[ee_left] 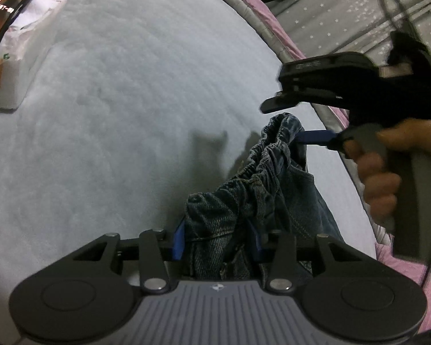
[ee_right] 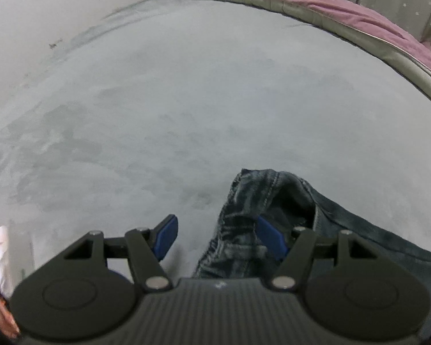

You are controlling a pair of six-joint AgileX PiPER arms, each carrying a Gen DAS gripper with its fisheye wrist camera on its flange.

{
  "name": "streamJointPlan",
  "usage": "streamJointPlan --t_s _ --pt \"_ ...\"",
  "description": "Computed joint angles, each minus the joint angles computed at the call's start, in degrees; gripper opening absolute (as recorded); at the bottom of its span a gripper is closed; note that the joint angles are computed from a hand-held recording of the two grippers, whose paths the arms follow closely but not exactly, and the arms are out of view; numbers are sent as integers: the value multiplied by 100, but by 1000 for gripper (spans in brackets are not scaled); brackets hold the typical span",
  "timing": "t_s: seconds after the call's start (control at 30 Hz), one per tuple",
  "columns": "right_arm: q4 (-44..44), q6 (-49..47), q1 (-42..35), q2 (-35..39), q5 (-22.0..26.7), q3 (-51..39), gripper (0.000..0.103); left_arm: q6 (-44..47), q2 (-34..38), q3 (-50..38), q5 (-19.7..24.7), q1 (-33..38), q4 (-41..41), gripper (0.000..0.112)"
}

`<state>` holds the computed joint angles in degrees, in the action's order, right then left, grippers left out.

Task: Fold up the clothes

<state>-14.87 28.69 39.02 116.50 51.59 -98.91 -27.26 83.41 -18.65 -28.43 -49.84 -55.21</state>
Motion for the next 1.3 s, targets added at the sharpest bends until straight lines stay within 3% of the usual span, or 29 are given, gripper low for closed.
streamJointPlan --t_s 0.13,0.37,0.4,0.43,0.5,0.57,0.67,0.8,0.93,1.17,1.3 --pt "-179 177 77 631 500 -772 63 -30 24 2 -50 -26 -29 38" --pt "-738 451 249 1772 1550 -2181 62 -40 147 -64 -342 -274 -441 22" --pt "-844 488 273 1909 1687 -2326 59 -55 153 -63 -400 -318 -484 20" --pt "-979 544 295 1996 1784 -2371 43 -44 155 -70 -451 -362 -565 20" --pt "-1044 676 262 1884 1557 -2043 38 116 138 -91 -592 -492 -863 18" --pt "-1087 769 245 1658 1197 -1621 23 387 93 -130 -768 -654 -1251 17" --pt "-1307 888 283 1329 887 -1137 14 869 -89 -118 -989 -739 -1679 16" --pt "-1191 1071 139 893 440 -574 13 1390 -324 -94 -1263 -874 -2196 15" --pt "-1111 1168 122 684 319 -418 13 1799 -483 -90 -1414 -842 -2445 15" --pt "-879 1006 225 752 501 -1048 13 2590 -867 -61 -1855 -740 -3061 15" --pt "-719 862 354 890 556 -1492 13 2853 -835 -72 -1809 -408 -3167 15"
